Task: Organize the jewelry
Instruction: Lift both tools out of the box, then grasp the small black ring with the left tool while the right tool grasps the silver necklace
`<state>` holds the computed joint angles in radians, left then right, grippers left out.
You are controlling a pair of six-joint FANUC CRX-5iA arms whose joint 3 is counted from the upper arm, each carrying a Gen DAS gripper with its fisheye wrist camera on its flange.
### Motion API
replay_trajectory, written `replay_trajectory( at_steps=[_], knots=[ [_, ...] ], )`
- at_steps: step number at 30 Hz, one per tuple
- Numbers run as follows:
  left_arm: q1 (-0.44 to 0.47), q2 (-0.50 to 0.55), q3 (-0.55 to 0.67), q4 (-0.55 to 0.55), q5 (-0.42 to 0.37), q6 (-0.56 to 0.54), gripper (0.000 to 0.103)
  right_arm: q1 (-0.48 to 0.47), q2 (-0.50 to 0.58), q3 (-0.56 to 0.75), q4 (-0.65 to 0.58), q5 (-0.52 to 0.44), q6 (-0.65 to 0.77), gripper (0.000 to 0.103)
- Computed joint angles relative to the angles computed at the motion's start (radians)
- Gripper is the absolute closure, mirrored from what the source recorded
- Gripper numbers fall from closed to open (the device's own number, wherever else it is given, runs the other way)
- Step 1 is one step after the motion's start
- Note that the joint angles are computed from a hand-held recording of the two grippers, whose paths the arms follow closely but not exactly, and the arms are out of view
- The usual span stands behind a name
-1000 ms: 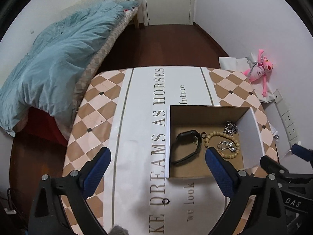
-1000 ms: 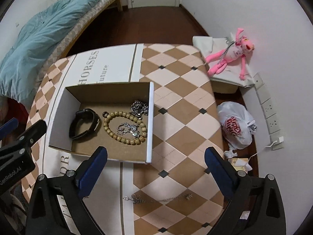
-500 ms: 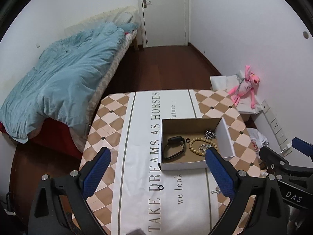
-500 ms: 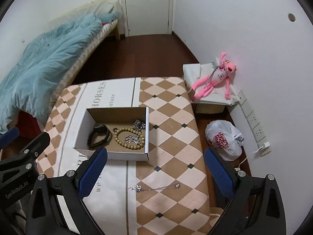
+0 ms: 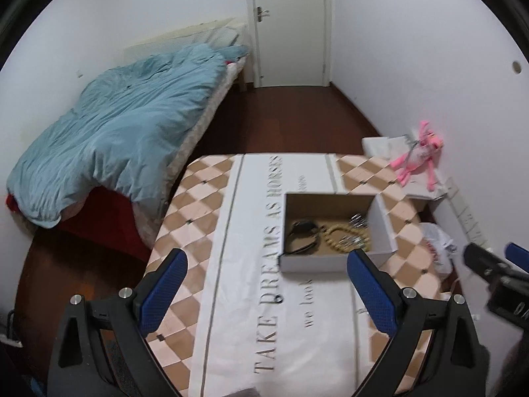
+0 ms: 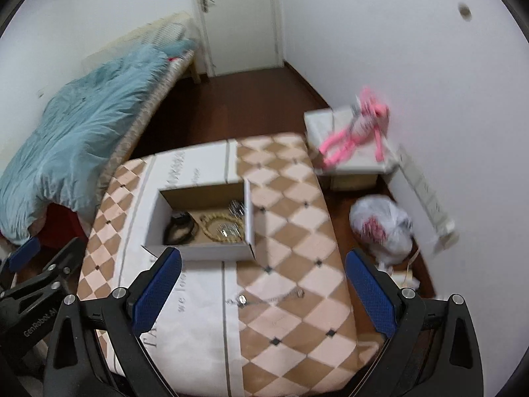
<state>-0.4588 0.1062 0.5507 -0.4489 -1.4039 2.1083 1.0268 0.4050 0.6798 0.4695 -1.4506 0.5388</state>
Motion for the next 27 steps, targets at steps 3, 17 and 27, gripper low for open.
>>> replay_trajectory(
  at_steps=[3,17,27],
  knots=[
    [-0.011,-0.006,-0.063,-0.033,-0.008,0.055,0.004,-0.032,-0.036,-0.105,-0.071,0.021,-0.064,0.002],
    [0.059,0.038,-0.227,0.058,-0.050,0.138,0.004,-0.108,-0.020,-0.355,-0.156,0.195,-0.163,0.040],
    [0.107,0.036,-0.260,0.112,-0.032,0.106,0.004,-0.079,-0.054,-0.413,-0.123,0.294,-0.172,0.093]
  ],
)
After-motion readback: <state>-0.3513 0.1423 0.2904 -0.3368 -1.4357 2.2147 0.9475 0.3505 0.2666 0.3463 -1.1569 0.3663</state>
